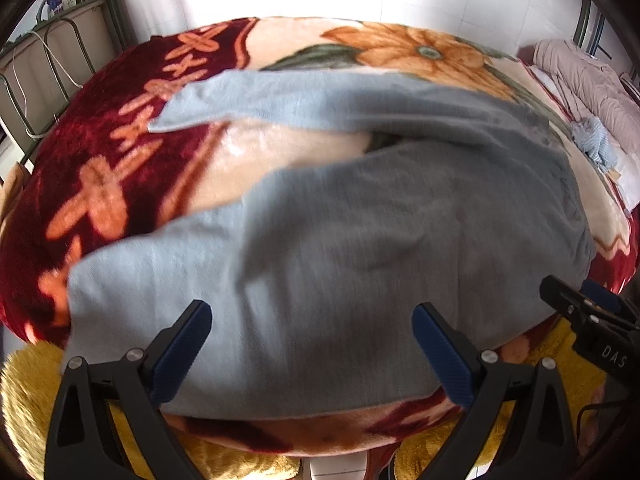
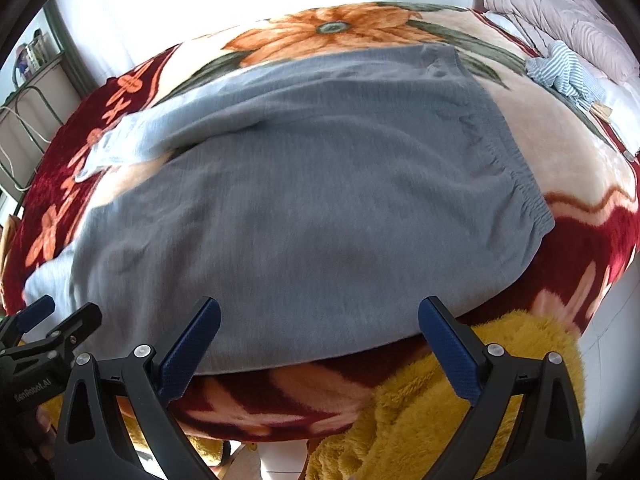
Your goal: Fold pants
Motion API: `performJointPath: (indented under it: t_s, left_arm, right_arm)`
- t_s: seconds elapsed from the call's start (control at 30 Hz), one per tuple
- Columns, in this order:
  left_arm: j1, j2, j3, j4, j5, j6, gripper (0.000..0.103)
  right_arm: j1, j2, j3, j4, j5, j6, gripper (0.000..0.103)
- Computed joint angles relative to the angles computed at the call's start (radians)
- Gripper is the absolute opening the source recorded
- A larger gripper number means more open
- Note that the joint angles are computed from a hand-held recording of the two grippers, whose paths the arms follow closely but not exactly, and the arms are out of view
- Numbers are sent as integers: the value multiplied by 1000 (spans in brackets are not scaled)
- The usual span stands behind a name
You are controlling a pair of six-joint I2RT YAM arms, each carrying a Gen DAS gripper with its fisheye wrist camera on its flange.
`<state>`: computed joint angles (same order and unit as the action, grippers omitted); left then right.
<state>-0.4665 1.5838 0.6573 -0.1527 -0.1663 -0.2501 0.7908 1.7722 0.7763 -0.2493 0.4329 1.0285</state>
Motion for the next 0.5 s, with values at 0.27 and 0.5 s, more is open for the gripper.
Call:
performJointPath:
  t_s: [0.27,0.5]
  left_arm:
    - [78,25,168,-103,30,71,103]
    - [140,158,397,-204,54,116,103]
  right_arm:
    - [-150,-70,8,-20,-63,-140,101]
    - [-311,-56,94,-47,-125,-313,101]
